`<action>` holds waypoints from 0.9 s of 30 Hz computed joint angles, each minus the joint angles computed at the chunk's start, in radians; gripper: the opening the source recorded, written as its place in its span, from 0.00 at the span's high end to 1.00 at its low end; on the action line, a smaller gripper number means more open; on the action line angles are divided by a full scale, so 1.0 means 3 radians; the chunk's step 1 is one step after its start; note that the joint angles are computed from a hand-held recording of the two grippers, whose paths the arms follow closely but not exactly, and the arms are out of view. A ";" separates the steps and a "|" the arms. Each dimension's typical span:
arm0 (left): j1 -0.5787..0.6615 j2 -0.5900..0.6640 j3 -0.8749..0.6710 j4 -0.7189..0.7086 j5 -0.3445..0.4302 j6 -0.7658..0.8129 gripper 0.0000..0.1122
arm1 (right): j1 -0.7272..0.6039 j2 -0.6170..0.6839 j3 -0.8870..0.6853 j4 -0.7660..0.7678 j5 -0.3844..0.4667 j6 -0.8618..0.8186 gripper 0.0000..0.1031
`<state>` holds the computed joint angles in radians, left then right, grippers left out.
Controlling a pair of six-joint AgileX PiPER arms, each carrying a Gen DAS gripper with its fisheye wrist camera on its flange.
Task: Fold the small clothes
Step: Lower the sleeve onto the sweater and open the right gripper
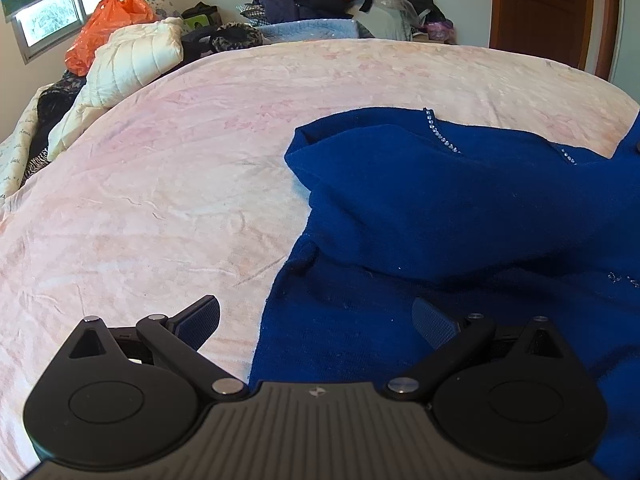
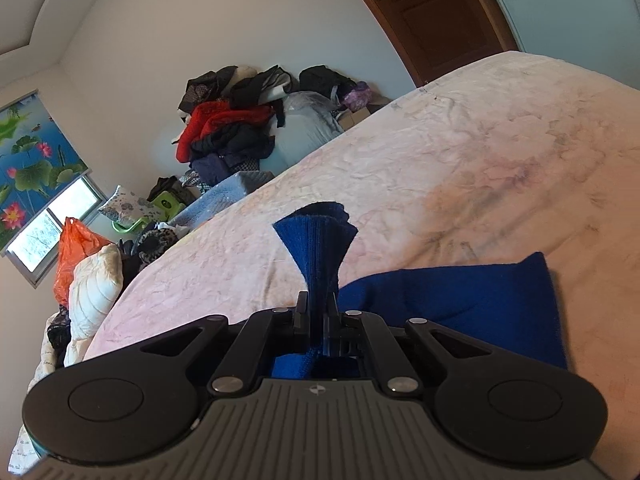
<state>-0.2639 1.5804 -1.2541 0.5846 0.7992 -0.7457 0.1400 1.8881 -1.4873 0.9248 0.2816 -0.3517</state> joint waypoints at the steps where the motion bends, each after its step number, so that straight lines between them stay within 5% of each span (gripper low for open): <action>1: -0.0011 0.0009 -0.0010 -0.0001 0.0008 0.0002 0.08 | -0.0014 -0.0006 0.0042 0.0055 -0.0015 -0.0075 0.92; 16: -0.0063 -0.0004 0.0000 -0.0023 0.0024 0.0011 0.08 | -0.0179 -0.0150 0.0602 0.1092 -0.0131 -0.1076 0.92; 27: -0.0131 -0.0002 0.0001 -0.0034 0.0059 0.0031 0.08 | -0.0364 -0.0108 0.0767 0.1807 0.0025 -0.1575 0.82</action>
<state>-0.3031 1.5799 -1.2537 0.5743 0.8169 -0.7364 0.0308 1.8557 -1.2572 1.4668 0.2891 -0.8242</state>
